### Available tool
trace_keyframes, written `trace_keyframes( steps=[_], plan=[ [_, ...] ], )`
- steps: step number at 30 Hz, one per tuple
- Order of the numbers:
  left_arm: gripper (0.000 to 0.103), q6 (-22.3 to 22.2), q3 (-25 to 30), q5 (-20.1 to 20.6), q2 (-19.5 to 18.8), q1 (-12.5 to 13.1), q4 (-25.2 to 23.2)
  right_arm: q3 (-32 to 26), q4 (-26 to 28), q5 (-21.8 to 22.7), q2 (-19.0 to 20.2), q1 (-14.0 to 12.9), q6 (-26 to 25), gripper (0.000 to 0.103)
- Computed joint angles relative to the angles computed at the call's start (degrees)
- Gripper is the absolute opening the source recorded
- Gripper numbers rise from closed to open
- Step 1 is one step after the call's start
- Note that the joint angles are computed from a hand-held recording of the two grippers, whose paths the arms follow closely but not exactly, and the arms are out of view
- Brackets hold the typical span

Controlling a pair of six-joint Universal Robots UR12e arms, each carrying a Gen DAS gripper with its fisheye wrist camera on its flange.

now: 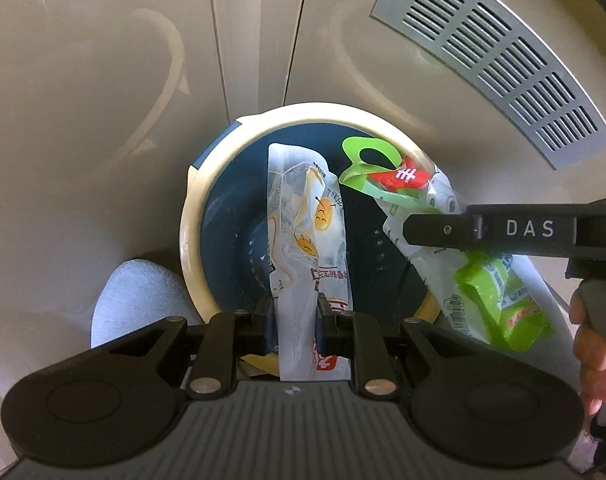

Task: Collect trash
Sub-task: 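Open both tools over the bin, dropping the pouch and green bag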

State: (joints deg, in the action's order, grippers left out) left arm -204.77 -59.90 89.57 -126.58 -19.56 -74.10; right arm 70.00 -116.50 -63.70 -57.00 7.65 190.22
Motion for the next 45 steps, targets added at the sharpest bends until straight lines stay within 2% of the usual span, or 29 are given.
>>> trace_keyframes(
  steps=[2, 4, 6, 7, 9, 14, 20, 22, 24, 27, 30, 31, 35, 37, 41, 45],
  plan=[
    [0.026, -0.31, 0.28, -0.32, -0.46, 0.11, -0.32, 0.07, -0.4, -0.42, 0.01, 0.1, -0.01, 0.05],
    [0.046, -1.11, 0.62, -1.08, -0.68, 0.33, -0.86, 0.49, -1.51, -0.78, -0.13, 0.14, 0.56, 0.059],
    [0.085, -2.62, -0.17, -2.06, -0.25, 0.63, 0.39, 0.76, -2.55, -1.01, -0.25, 0.19, 1.7, 0.074],
    [0.089, -3.6, -0.79, -2.07, 0.12, 0.71, 1.4, 1.03, -3.1, -0.91, -0.43, 0.14, 1.86, 0.076],
    [0.09, -4.13, -1.66, -2.15, 0.74, 0.81, 2.7, 1.54, -3.68, -0.7, -0.89, -0.01, 1.12, 0.079],
    [0.092, -4.63, -2.31, -1.34, 1.74, 0.66, 2.58, 2.85, -5.06, -0.91, -2.14, -0.3, -0.07, 0.081],
    [0.092, -5.04, -4.81, -3.33, 3.99, 0.82, 3.97, 3.1, -4.5, 0.79, -2.78, -0.64, -2.6, 0.085],
    [0.092, -5.02, -5.61, -3.76, 4.51, 0.77, 4.31, 1.23, -1.93, 0.74, -1.7, -0.26, -3.84, 0.085],
    [0.092, -5.23, -6.33, -4.01, 4.94, 0.67, 4.69, -1.48, 1.9, 2.77, 0.11, -0.05, -4.53, 0.085],
    [0.092, -5.74, -6.92, -4.28, 5.34, 0.63, 4.61, -6.96, 10.5, 3.9, 3.96, 0.3, -3.43, 0.086],
    [0.092, -6.46, -7.48, -4.04, 5.77, 0.69, 4.74, -12.83, 20.16, 0.83, 7.53, 1.05, -1.86, 0.086],
    [0.092, -6.59, -7.83, -3.99, 5.9, 0.74, 5.13, -13.67, 21.24, -0.45, 7.96, 1.33, -1.66, 0.086],
    [0.092, -7.35, -8.32, -4.35, 6.16, 0.83, 5.86, -11.74, 18.34, -0.65, 6.26, 1.54, -4.43, 0.086],
    [0.092, -7.1, -8.01, -4.48, 5.68, 0.91, 6.1, -10.09, 15.21, -1.22, 4.9, 1.72, -6.45, 0.086],
    [0.092, -5.92, -8.45, -4.0, 6.23, 0.77, 6.8, -4.57, 5.64, -1.26, 1.23, 1.58, -9.44, 0.088],
    [0.092, -6.3, -8.67, -3.58, 6.81, 0.63, 7.47, -0.08, -3.95, 3.15, -1.27, 0.33, -9.38, 0.09]
  ],
)
